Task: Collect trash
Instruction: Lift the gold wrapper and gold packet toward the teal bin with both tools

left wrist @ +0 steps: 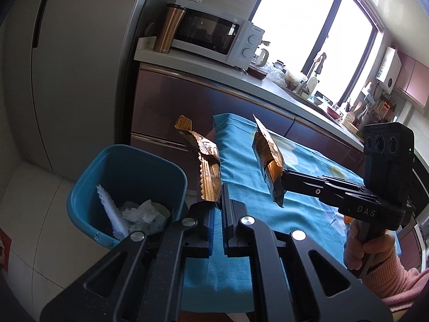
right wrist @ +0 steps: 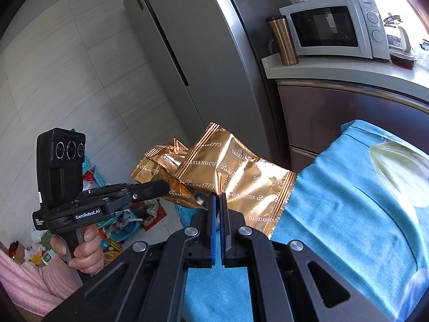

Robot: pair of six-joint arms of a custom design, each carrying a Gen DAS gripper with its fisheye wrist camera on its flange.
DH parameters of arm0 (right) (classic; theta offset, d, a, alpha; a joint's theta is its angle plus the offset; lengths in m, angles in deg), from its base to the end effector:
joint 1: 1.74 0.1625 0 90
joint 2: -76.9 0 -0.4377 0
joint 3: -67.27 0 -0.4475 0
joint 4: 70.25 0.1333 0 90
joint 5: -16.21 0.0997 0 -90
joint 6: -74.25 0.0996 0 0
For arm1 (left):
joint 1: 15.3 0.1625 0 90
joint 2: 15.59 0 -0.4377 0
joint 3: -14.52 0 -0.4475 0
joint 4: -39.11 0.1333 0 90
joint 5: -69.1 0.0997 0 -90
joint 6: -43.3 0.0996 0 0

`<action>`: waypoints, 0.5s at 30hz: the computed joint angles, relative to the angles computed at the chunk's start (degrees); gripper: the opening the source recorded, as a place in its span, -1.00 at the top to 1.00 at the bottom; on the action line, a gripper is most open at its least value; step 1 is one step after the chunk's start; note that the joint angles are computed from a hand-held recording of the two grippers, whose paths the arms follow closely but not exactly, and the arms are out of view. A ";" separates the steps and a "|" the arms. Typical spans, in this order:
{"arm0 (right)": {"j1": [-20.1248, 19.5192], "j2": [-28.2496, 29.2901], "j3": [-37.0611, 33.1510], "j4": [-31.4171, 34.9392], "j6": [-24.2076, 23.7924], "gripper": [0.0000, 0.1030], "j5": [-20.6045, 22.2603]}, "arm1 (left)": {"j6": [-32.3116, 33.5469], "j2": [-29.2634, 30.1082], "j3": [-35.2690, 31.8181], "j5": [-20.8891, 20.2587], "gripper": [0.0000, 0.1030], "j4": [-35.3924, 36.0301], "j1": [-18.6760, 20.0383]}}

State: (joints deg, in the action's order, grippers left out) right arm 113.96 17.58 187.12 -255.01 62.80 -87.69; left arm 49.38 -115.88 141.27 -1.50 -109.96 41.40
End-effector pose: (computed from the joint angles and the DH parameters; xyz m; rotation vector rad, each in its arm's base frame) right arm 0.3502 -0.4755 0.1255 0.8036 -2.7261 0.9107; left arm -0.1119 -0.4734 0.3684 0.8144 2.6927 -0.9118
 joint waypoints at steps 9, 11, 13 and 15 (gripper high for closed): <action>-1.16 3.99 -4.34 3.59 -0.60 0.97 3.63 | 0.22 0.46 -1.40 2.66 0.90 -0.53 2.80; -1.13 4.97 -5.39 4.38 -0.72 0.97 3.79 | 0.00 0.75 -1.74 2.89 0.90 -0.48 3.70; -1.18 6.09 -6.60 5.20 -0.98 0.97 4.05 | -0.23 1.30 -2.01 3.64 0.90 -0.59 4.34; -1.19 7.16 -7.80 5.96 -1.09 0.97 4.15 | -0.37 1.87 -2.35 3.88 0.90 -0.59 5.15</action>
